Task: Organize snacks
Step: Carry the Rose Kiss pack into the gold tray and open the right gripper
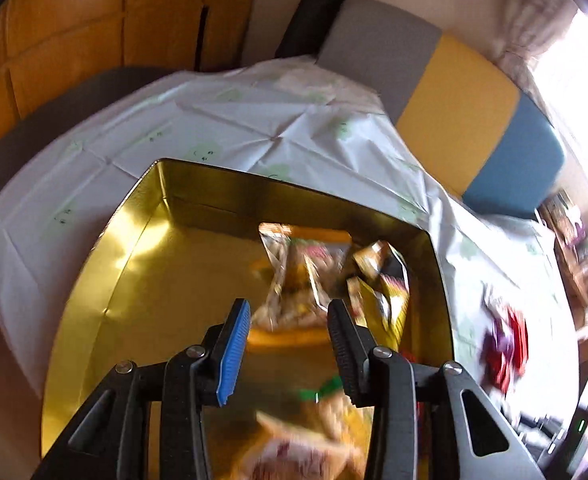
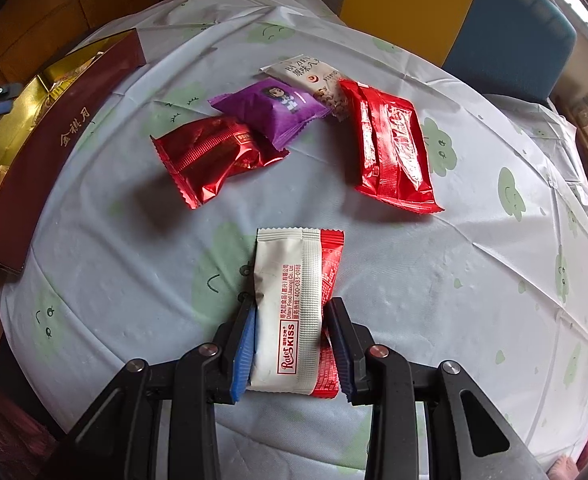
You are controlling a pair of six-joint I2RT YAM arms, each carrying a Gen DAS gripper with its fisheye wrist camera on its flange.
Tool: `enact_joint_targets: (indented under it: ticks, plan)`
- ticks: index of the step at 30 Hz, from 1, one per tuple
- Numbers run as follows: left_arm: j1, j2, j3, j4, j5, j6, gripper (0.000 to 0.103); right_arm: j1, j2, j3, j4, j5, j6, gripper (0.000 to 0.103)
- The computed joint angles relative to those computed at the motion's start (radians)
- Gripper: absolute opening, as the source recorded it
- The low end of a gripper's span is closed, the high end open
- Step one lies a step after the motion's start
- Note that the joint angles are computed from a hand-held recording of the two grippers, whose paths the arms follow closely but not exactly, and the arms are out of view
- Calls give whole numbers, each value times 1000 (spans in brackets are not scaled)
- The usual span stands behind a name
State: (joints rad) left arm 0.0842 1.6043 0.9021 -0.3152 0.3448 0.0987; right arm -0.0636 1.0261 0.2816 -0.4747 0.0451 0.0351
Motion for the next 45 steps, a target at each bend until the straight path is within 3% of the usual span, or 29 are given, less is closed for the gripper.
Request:
enact_joint_targets:
  ticks: [7,18,26,33,39,45]
  plan:
    - [11,-252,-200,14,-14,64,41,-17,2,5,-5,-9,-8,35]
    - [1,-441,-337,11,-47,138,42,-7,-37,-20,-3,-5,18,36]
    - [12,-494,-374,-2,-44,159,42,-7,-19,-6,-5,11,10,37]
    - [36,-514,-390,-1,-32,182,42,120,-36,-18,-7,104,90,30]
    - [77,-508,-386,-4,-5,212,42,67,-72,-4,-66,63,105,30]
    - [134,-469,-386,13,17,233,42,87,-215,48,-195,11,175,30]
